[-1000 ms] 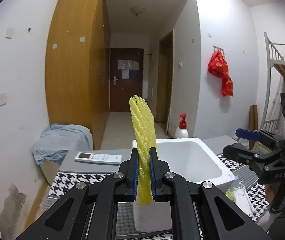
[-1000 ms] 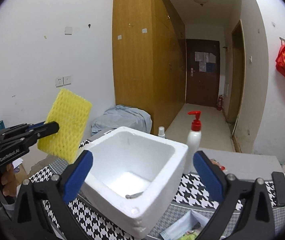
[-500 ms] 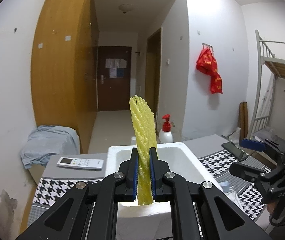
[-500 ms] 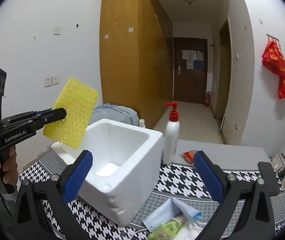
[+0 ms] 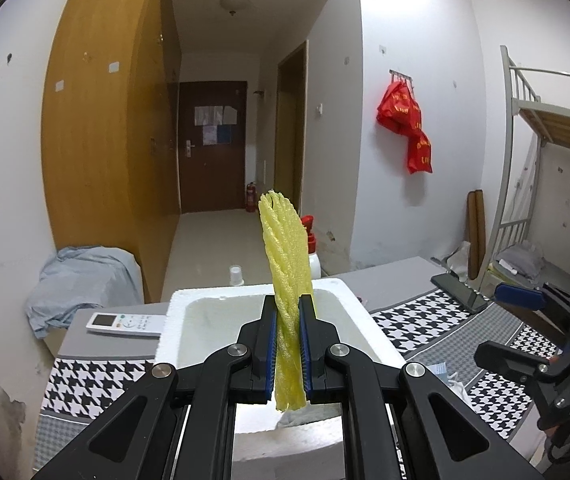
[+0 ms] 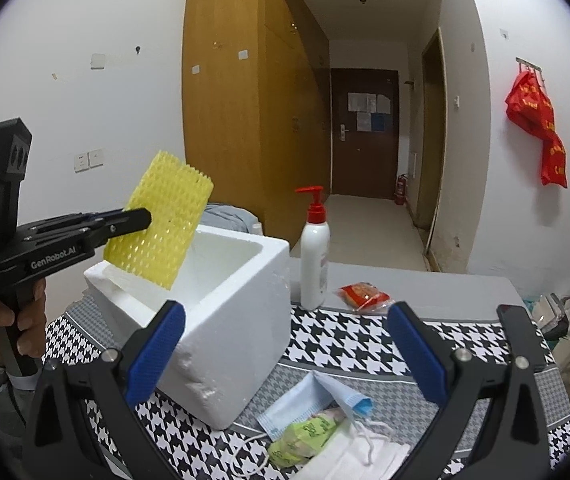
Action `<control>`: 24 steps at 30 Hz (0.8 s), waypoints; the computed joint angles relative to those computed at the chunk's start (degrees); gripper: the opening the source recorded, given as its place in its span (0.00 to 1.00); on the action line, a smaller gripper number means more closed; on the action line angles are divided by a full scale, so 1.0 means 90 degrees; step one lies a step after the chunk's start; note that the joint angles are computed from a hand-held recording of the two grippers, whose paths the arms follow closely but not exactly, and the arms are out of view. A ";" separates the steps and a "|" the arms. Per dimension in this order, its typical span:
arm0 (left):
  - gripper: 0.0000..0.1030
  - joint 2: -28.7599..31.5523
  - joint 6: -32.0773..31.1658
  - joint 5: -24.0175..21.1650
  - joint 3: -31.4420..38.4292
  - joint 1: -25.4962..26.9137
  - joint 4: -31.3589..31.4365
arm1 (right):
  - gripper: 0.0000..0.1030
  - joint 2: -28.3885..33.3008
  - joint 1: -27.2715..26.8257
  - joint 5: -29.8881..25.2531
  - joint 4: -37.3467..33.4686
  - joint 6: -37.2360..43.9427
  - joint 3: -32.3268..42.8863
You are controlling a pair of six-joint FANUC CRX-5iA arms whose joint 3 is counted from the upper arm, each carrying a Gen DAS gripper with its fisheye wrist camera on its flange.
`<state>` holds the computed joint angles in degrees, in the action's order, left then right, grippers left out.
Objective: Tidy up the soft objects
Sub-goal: 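Lower the yellow sleeve into the box and open the left tool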
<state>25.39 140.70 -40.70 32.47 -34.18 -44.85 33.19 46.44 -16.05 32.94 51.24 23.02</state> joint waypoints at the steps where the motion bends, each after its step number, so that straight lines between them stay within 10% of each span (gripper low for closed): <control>1: 0.10 0.0024 0.0005 -0.0037 0.0030 -0.0006 -0.0009 | 0.99 -0.0011 -0.0010 -0.0003 0.0080 -0.0084 -0.0044; 7: 0.22 0.0300 -0.0134 -0.0432 0.0424 -0.0029 0.0030 | 0.99 -0.0103 -0.0072 0.0090 0.0224 -0.0304 -0.0257; 9: 0.62 0.0337 -0.0057 -0.0504 0.0473 -0.0059 -0.0057 | 0.99 -0.0121 -0.0090 0.0108 0.0229 -0.0340 -0.0294; 12: 0.80 0.0285 0.0287 -0.0479 0.0393 -0.0114 -0.0316 | 0.99 -0.0126 -0.0096 0.0104 0.0200 -0.0322 -0.0299; 24: 0.99 -0.0001 0.0993 -0.0605 0.0036 -0.0462 -0.1089 | 0.99 -0.0287 -0.0127 0.0329 0.0631 -0.0801 -0.0672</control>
